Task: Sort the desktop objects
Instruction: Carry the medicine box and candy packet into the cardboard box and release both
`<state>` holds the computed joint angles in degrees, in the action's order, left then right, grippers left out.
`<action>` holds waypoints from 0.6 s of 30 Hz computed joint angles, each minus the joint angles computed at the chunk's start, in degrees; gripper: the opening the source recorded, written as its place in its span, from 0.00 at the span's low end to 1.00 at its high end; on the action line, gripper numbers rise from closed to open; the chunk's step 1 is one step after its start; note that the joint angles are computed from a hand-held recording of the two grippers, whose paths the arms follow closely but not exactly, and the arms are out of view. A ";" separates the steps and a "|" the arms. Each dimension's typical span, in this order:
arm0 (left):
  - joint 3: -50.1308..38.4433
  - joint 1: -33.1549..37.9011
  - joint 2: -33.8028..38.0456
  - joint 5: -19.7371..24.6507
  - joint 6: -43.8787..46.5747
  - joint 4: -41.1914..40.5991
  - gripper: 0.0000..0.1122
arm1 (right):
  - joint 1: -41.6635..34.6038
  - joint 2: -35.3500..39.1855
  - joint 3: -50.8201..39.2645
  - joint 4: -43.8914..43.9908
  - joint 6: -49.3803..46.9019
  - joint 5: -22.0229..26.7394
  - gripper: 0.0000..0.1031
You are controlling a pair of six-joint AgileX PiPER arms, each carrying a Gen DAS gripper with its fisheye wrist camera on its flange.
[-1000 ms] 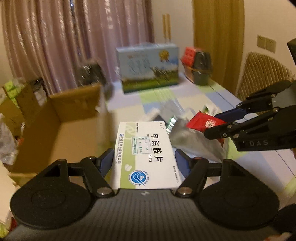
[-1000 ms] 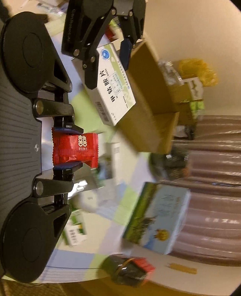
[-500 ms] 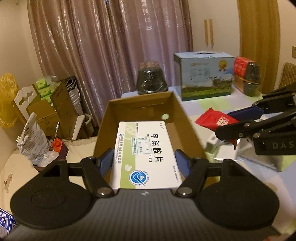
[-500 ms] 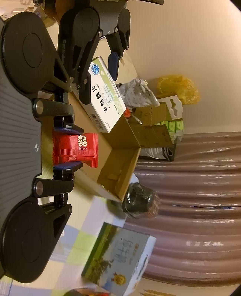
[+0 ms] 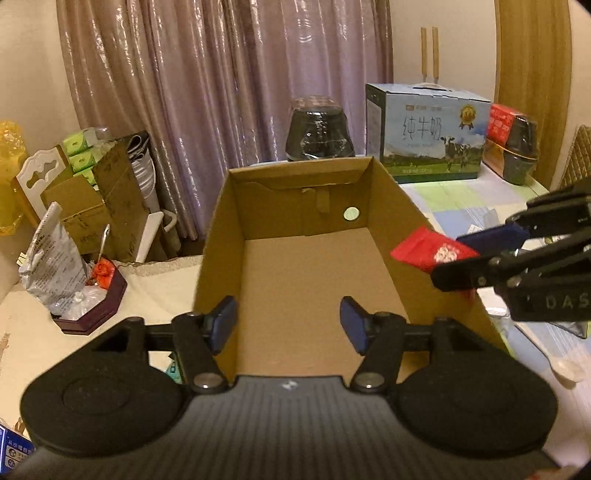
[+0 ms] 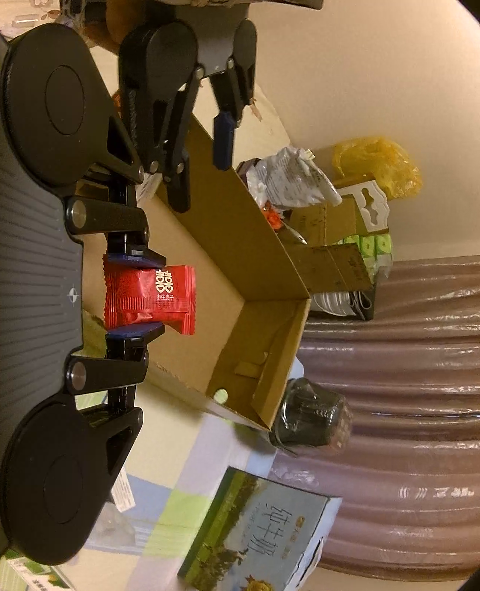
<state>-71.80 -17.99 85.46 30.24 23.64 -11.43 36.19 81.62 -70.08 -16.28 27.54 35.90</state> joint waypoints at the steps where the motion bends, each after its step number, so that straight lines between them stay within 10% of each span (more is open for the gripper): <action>1: 0.28 0.59 -0.35 -0.14 0.32 0.00 0.55 | 0.03 0.36 -0.02 0.36 -0.20 -0.30 0.28; 18: 5.82 1.97 -7.19 -0.96 -2.46 1.53 0.65 | -0.64 -3.99 2.93 0.22 1.17 -0.58 0.56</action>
